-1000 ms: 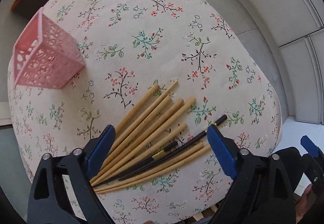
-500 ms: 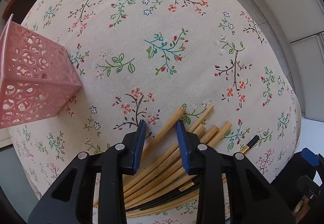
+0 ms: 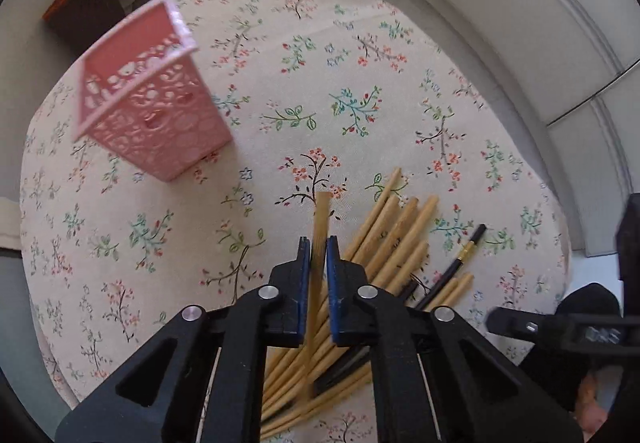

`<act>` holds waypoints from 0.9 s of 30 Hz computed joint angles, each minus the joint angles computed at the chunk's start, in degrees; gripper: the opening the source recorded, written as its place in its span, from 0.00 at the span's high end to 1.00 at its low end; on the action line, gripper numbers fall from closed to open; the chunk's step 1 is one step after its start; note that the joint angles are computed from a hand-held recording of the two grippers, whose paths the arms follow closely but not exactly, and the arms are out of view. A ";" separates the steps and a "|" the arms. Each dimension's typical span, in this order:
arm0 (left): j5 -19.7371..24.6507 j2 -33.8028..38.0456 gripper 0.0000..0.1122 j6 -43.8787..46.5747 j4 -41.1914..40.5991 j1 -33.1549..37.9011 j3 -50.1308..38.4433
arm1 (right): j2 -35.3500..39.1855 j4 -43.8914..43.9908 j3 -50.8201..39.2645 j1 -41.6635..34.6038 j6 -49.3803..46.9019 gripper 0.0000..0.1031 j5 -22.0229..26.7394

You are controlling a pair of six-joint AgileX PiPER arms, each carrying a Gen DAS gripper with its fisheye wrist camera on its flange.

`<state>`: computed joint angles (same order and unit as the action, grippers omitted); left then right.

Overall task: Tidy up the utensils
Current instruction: 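Grasp a wooden chopstick with the left gripper while the right gripper grasps another, then lift both held chopsticks upright and carry them over the pink basket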

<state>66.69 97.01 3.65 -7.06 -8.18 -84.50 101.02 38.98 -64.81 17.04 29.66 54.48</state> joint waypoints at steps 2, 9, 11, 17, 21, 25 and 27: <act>-1.45 -7.53 0.94 1.51 -3.58 2.26 5.74 | 0.58 -1.75 -0.41 1.67 4.06 0.59 -2.09; -5.04 -21.85 0.94 5.05 -10.80 6.20 17.28 | 3.02 -6.91 -3.13 5.67 14.79 0.78 -5.84; -3.87 -24.60 0.94 7.35 -13.16 8.08 18.37 | 3.60 -6.90 -3.40 5.85 16.49 0.80 -6.55; -2.73 -28.43 0.94 13.63 -18.18 12.87 19.86 | 5.09 -13.16 -6.20 8.13 23.02 0.81 -7.23; -1.67 -29.10 0.94 16.04 -20.11 15.49 19.65 | 9.16 -19.17 -13.72 10.49 29.16 0.83 -1.90; -0.97 -29.79 0.94 16.94 -20.88 16.31 19.28 | 12.26 -23.55 -19.39 12.37 29.47 0.90 2.13; -0.09 -30.64 0.94 17.32 -21.82 16.91 18.78 | 12.04 -22.67 -18.50 12.54 26.95 0.93 0.49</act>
